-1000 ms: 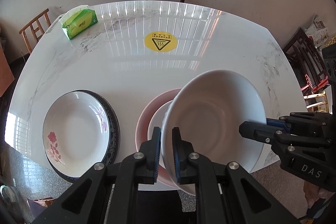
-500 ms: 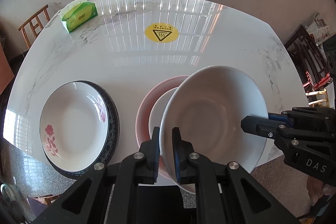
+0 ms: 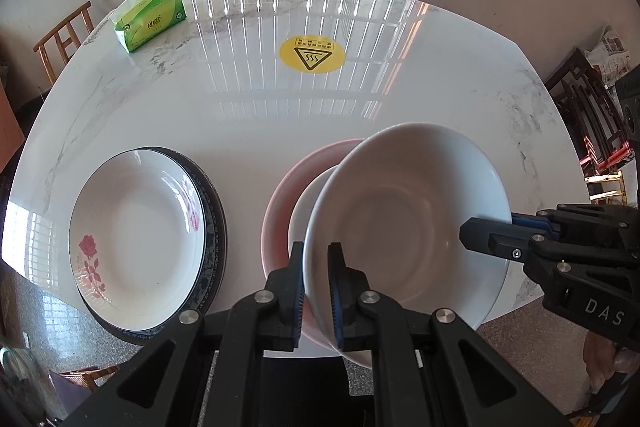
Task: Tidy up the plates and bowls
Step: 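Lower the 'Dog' bowl into the rabbit-print bowl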
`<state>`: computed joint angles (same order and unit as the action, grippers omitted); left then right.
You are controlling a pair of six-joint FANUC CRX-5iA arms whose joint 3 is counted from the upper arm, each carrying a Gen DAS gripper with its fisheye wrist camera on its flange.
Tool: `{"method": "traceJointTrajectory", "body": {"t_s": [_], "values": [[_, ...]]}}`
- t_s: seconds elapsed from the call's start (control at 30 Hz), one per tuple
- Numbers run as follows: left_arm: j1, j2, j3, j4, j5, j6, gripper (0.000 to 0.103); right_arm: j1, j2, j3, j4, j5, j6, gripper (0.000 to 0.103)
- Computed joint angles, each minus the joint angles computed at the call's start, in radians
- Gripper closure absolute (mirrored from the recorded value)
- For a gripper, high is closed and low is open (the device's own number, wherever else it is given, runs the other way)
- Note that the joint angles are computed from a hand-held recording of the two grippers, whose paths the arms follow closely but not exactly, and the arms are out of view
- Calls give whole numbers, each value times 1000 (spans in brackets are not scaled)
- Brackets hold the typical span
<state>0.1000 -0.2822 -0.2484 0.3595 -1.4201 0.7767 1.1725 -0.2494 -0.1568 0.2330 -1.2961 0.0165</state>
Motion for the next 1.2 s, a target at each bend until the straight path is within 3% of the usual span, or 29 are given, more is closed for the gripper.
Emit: {"method": "traceJointTrajectory", "body": {"t_s": [0.37, 0.57, 0.73, 0.8, 0.93, 1.2], "values": [[-13, 17, -2, -12, 37, 22, 92, -21, -8, -27, -3, 28, -8, 92], [16, -8, -32, 45, 60, -29, 91, -2, -30, -61, 43, 52, -44, 90], [105, -61, -88, 167, 59, -129, 65, 81, -68, -119, 178, 24, -151, 88], [137, -84, -108, 190, 67, -161, 60, 116, -76, -140, 214, 3, -181, 88], [198, -76, -116, 210, 34, -167, 60, 152, -69, -154, 223, -40, -192, 88], [229, -18, -112, 159, 15, -103, 60, 122, -62, -163, 165, -5, -183, 88]]}}
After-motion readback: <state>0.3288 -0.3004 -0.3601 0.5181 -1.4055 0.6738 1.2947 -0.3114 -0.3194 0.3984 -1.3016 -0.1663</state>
